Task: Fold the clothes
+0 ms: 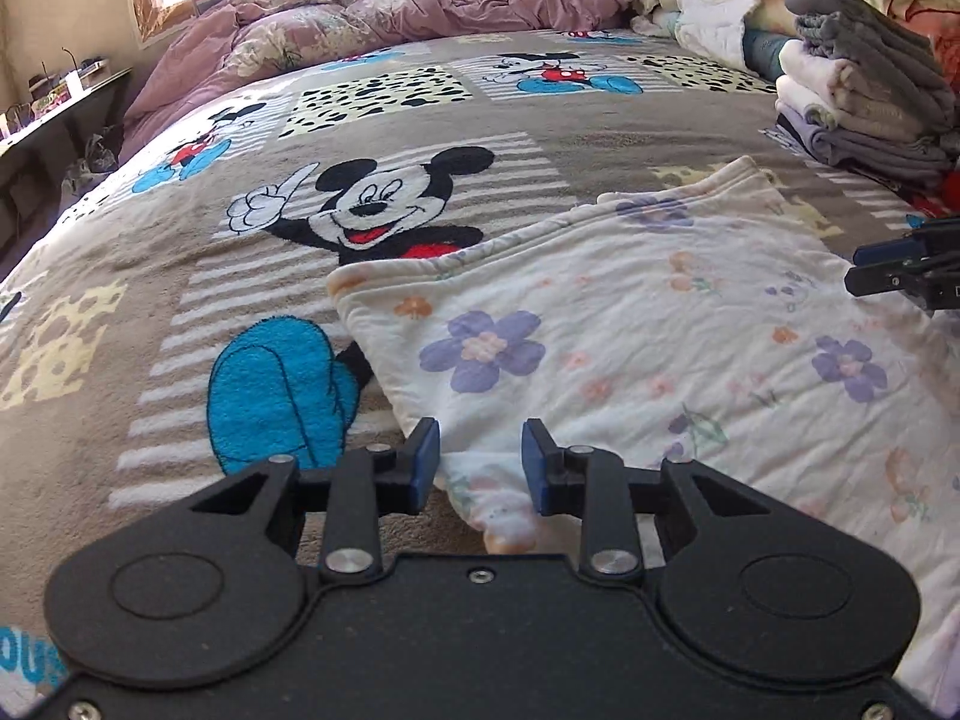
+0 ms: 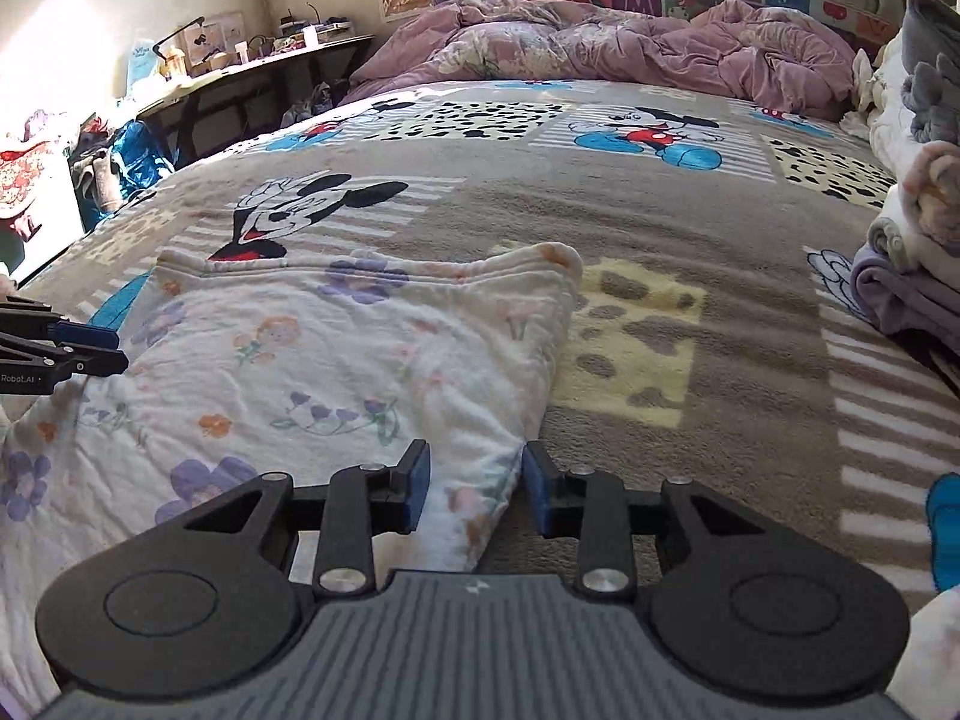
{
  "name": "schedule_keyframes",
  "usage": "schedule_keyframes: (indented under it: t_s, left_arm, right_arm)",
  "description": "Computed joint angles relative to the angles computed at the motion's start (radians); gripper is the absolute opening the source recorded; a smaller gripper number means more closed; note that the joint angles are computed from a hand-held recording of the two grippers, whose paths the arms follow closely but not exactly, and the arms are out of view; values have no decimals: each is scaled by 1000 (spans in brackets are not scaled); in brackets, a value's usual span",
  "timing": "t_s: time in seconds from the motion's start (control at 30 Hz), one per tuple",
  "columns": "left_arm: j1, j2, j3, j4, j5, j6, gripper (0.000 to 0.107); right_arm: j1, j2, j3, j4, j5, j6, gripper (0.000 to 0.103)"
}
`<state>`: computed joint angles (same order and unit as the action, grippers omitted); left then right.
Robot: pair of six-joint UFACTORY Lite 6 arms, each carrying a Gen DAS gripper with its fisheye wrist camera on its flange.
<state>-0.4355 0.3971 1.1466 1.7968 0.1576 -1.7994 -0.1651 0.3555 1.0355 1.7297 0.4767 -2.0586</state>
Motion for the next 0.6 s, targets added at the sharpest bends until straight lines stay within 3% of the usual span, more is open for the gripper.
schedule_keyframes:
  t_s: [0.1, 0.17, 0.23, 0.37, 0.43, 0.5, 0.6]
  left_arm:
    - [-46, -102, -109, -20, 24, 7, 28]
    - [-84, -93, -140, -77, 58, 35, 28]
    - [-104, -73, -165, -29, 90, -46, 28]
    - [-170, -252, -293, -34, 147, -129, 28]
    - [-198, -246, -315, -47, 159, -159, 28]
    - [-223, -192, -325, 21, 192, -235, 28]
    - [-308, -298, -398, 41, 311, -317, 28]
  right_arm:
    - [-5, -126, -110, -35, 19, -26, 35]
    - [8, -121, -133, -84, -17, 6, 33]
    - [-10, -87, -152, -19, -2, -44, 33]
    - [-70, -222, -284, 15, 87, -47, 34]
    - [-67, -242, -332, 2, 65, -54, 36]
    - [-82, -290, -412, 110, 73, -177, 36]
    - [-135, -462, -555, 189, 155, -246, 35]
